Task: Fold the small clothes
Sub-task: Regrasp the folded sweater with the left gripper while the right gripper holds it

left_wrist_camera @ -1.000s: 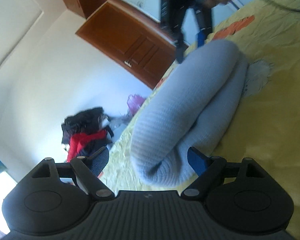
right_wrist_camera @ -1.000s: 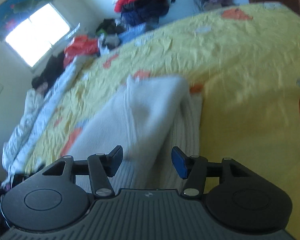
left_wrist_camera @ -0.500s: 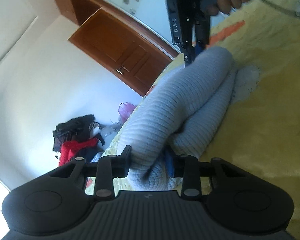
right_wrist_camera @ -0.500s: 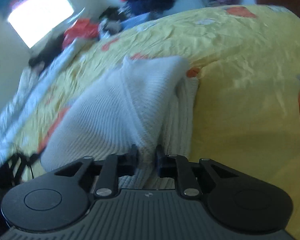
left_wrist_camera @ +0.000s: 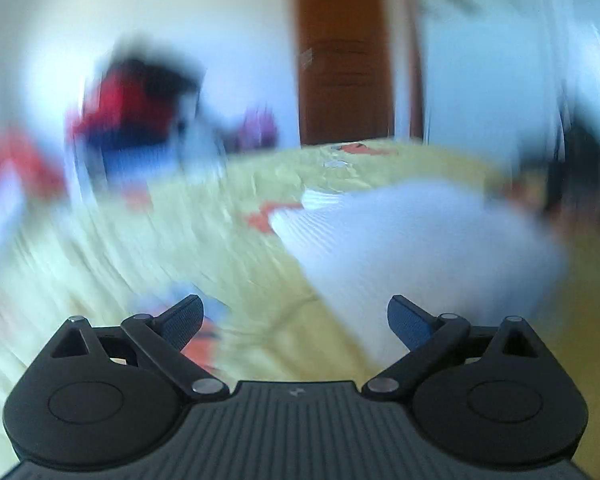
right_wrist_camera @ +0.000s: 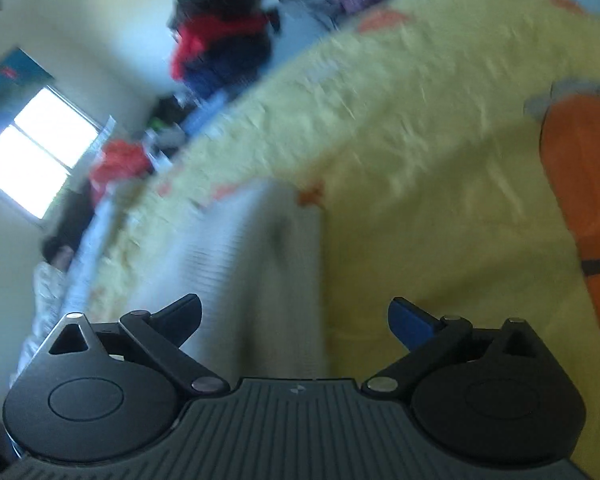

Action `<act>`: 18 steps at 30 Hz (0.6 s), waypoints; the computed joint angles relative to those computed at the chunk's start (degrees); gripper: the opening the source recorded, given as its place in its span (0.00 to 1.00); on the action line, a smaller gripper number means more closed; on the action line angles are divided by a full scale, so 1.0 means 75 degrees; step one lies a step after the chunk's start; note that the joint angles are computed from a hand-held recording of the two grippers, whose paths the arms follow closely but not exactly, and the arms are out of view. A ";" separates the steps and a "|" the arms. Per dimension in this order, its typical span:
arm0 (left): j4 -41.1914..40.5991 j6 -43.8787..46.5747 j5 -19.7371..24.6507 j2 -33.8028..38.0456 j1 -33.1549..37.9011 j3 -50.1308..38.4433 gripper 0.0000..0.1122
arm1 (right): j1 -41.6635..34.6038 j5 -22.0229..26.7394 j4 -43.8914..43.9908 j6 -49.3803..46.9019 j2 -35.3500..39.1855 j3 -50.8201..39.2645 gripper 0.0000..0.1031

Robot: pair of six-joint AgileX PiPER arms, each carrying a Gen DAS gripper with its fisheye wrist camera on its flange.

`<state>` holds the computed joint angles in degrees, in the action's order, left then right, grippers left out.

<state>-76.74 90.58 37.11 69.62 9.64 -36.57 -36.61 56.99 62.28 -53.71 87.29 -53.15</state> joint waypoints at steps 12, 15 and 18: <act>0.0642 -0.4830 0.2439 0.4637 -0.0993 -0.3728 0.82 | 0.1171 0.0341 0.0802 -0.0627 0.1014 -0.0450 0.82; 0.0785 -0.4862 0.1960 0.4196 -0.1159 -0.3452 0.63 | 0.1784 -0.0550 0.0762 -0.0558 0.0458 -0.0040 0.69; 0.1186 -0.5028 0.1854 0.3644 -0.1104 -0.3368 0.52 | 0.2104 -0.0840 0.0854 -0.0323 0.0066 0.0052 0.62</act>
